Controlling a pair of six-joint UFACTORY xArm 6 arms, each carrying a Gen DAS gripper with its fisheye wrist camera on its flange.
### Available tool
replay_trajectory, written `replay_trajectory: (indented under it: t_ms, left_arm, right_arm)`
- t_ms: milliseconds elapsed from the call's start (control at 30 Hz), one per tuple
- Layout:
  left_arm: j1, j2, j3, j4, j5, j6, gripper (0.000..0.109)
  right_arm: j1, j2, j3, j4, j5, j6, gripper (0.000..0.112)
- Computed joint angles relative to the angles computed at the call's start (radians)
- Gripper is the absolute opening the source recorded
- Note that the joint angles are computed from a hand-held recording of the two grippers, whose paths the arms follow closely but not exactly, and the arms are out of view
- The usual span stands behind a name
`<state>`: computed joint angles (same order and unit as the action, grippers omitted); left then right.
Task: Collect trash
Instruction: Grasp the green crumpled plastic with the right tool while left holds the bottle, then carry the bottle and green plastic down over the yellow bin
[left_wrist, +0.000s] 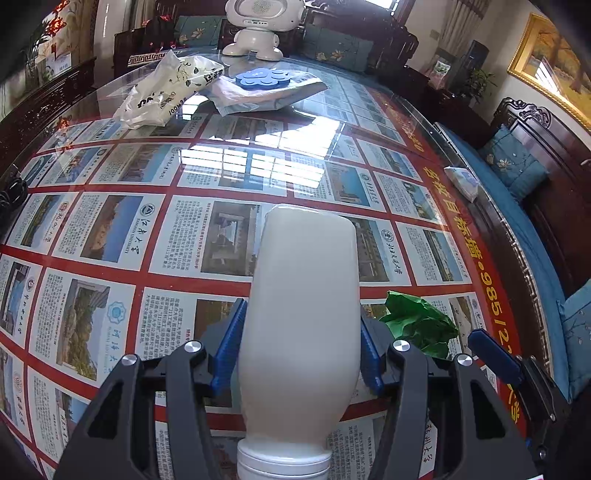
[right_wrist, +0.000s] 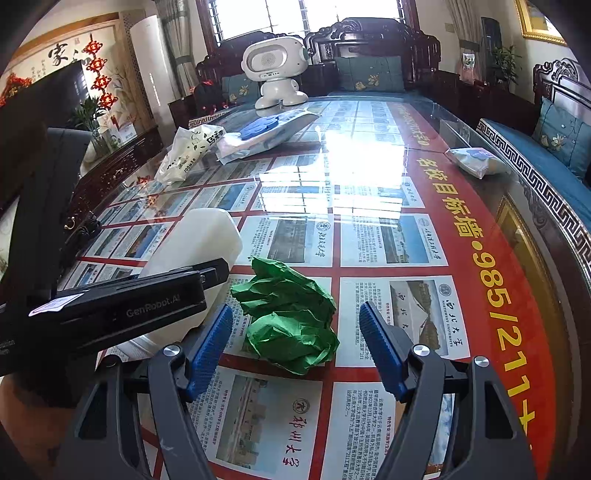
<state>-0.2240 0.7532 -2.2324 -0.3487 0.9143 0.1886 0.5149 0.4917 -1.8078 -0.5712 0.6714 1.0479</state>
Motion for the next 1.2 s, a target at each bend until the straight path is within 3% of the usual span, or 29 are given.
replay_trajectory:
  t_ms: [333, 533, 933, 1200]
  left_arm:
    - [0.02, 0.02, -0.038, -0.015, 0.034, 0.018, 0.054]
    - [0.022, 0.019, -0.038, -0.021, 0.039, 0.029, 0.054]
    - [0.041, -0.023, 0.031, -0.111, 0.034, 0.076, 0.054]
    - [0.053, -0.237, 0.332, -0.211, -0.042, 0.218, 0.054]
  right_arm:
    - [0.0, 0.109, -0.152, 0.104, 0.076, -0.101, 0.067]
    - [0.001, 0.129, -0.188, 0.111, 0.125, -0.108, 0.045]
    - [0.004, 0.019, -0.048, 0.0, 0.051, 0.001, 0.04]
    - [0.037, -0.141, 0.141, -0.104, -0.004, 0.131, 0.04]
